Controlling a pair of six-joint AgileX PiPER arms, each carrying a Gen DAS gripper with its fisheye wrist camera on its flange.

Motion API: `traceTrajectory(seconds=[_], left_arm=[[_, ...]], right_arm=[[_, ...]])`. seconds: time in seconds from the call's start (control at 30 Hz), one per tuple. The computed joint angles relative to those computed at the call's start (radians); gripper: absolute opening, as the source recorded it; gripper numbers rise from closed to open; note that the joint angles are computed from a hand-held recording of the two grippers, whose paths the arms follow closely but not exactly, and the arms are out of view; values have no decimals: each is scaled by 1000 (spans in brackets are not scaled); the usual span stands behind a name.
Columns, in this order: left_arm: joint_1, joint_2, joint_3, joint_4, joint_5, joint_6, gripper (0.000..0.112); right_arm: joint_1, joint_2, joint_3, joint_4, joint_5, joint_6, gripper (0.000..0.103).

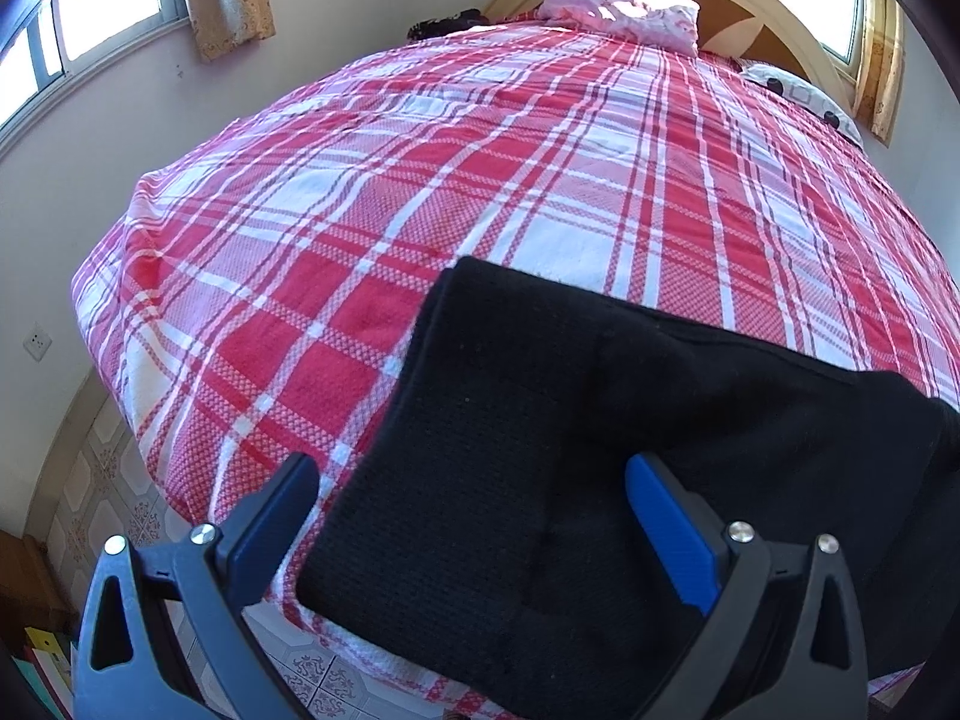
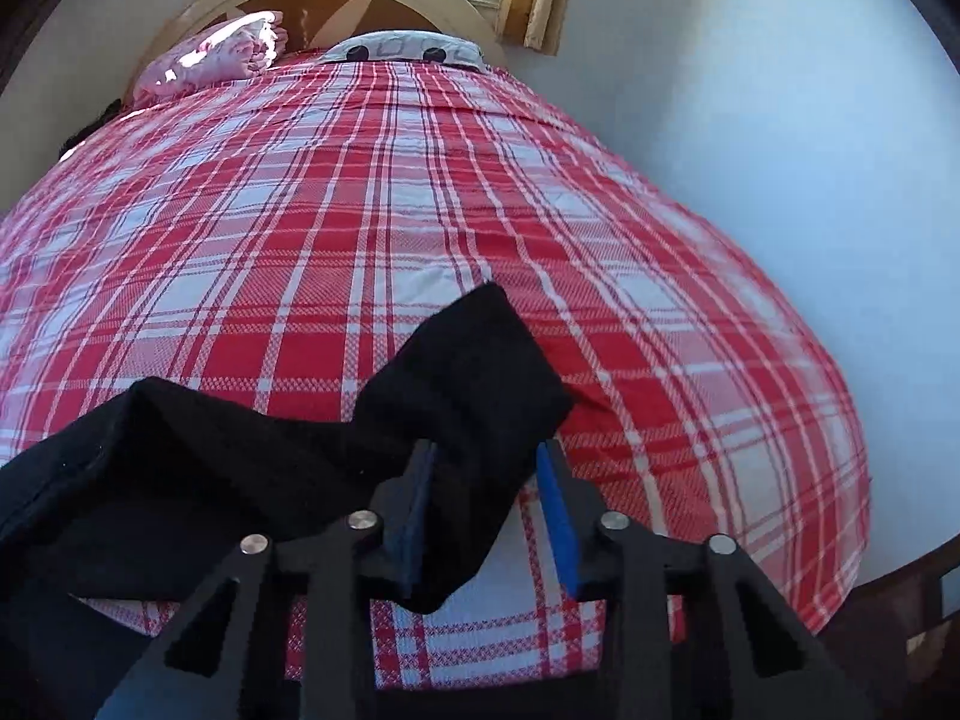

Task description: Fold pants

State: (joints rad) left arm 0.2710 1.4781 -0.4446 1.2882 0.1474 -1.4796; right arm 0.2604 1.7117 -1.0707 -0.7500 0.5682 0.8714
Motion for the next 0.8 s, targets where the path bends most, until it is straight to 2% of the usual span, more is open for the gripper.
traceTrajectory(seconds=[0.03,0.17,0.2,0.27,0.33,0.43,0.5,0.53,0.63,0.7,0.8], left_arm=[[-2,0,1,5,3,-8,103],[-29,2,-5,20,38,-36,103],[-36,2,-4,36,46,-54,103],[-44,-1,-1,63,56,-84,103],[-46,1,0,85,59,-106,103],[-48,0,-5,47,63,-65,103],[-50,-1,-4,52,66,-70,103],[-52,0,-4,58,67,-78,103],[-53,-1,-2,74,69,-90,103],[-57,-1,-2,89,74,-104,103],[-59,0,-2,88,77,-110,103]], right_arm=[[-10,-6,15,10,-25,-3,33],[44,-27,56,-137,-65,111,33],[53,-16,46,-146,-57,110,33],[76,36,2,-201,11,132,34],[76,81,-34,-252,32,158,34],[56,101,-80,-180,42,66,34],[29,58,-69,-99,-9,20,34],[9,0,-23,-90,-78,49,38],[-14,-99,68,-178,-166,172,60],[-16,-113,83,-196,-169,171,60],[4,-89,66,-171,-145,77,60]])
